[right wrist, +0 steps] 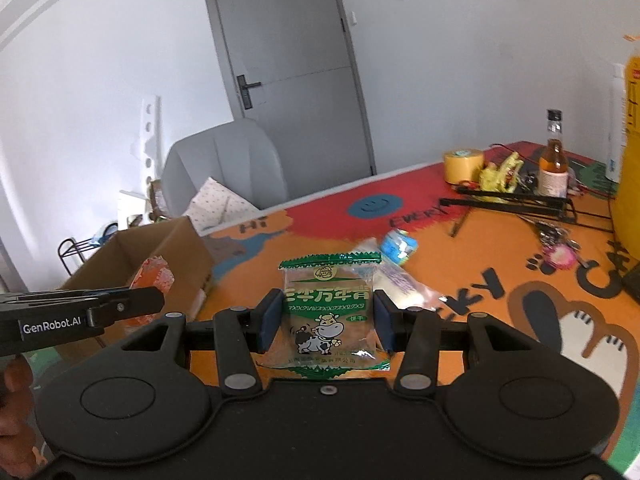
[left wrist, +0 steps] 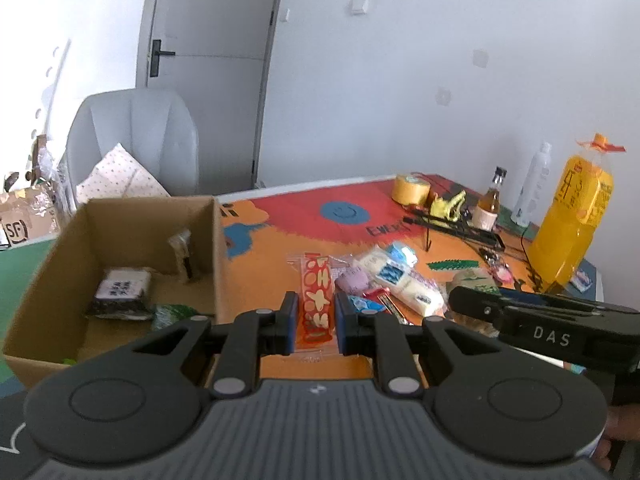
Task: Organize snacks
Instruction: 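Carry the bread pack and snack stick with both grippers over the cardboard box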
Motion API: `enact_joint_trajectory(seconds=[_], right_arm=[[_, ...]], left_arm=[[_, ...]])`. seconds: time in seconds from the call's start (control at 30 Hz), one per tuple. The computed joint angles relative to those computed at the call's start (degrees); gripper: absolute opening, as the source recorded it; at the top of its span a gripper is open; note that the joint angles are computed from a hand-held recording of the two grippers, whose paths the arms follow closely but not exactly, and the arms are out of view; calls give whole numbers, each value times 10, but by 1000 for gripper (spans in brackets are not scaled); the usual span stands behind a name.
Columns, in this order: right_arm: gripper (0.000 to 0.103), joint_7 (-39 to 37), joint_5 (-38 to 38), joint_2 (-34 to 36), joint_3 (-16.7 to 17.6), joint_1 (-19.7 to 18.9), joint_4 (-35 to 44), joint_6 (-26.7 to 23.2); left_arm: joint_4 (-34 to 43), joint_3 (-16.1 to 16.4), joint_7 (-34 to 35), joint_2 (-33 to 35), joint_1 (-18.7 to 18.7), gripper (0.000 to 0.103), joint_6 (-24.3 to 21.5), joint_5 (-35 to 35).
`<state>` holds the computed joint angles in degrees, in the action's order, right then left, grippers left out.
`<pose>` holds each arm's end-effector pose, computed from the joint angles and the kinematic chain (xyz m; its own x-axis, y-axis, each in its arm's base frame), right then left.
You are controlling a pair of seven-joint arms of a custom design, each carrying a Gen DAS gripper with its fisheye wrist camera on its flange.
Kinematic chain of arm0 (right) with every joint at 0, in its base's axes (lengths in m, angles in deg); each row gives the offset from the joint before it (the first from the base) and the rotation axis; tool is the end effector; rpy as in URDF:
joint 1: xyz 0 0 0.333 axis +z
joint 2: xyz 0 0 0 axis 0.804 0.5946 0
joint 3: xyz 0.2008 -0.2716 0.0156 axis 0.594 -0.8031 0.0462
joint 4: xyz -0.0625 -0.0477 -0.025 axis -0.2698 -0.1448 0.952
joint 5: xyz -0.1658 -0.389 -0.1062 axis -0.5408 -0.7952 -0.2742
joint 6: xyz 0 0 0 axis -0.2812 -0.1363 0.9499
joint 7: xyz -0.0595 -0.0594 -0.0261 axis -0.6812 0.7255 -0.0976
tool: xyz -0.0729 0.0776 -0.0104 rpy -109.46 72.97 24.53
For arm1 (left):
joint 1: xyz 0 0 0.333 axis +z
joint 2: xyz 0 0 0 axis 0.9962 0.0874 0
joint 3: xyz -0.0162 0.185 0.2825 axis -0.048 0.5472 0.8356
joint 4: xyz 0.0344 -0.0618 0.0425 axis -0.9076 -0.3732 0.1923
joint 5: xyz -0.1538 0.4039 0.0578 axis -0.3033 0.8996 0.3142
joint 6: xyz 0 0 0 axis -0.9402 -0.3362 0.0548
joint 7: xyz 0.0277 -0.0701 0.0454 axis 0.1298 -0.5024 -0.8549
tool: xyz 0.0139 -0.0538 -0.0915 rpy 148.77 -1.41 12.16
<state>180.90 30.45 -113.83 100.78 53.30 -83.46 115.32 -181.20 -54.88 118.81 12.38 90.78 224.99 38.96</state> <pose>0.4067 0.1635 0.4768 0.0655 -0.9715 -0.2278 -0.4703 0.1713 -0.8657 0.4138 -0.3054 0.5084 -0.3015 -0.9421 0.1468 -0.5196 0.0333 -0.8538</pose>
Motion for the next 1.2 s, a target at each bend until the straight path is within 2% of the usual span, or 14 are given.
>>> enact_joint_trajectory(seconds=[0.27,0.37,0.57,0.8,1.0,1.2], right_arm=[[46,-20,-7,40,-19,33,38,15],[46,-37,5,56,-11,34,56,19],[46,-85,43,90,10,35,95,23],[46,-156,96,122,35,36,139,21],[46,-222,141,148,54,39,176,13],[46,-282,177,180,49,63,214,11]], left_arm=[[-21,24,0,-38,4,18,3,-14],[-32,47,5,-50,-6,18,2,-22],[-48,64,7,-65,4,18,0,-35],[-60,74,2,-69,18,16,-3,-47],[-68,69,-11,-78,38,18,-7,-53],[-82,98,-4,-87,20,23,-5,-57]])
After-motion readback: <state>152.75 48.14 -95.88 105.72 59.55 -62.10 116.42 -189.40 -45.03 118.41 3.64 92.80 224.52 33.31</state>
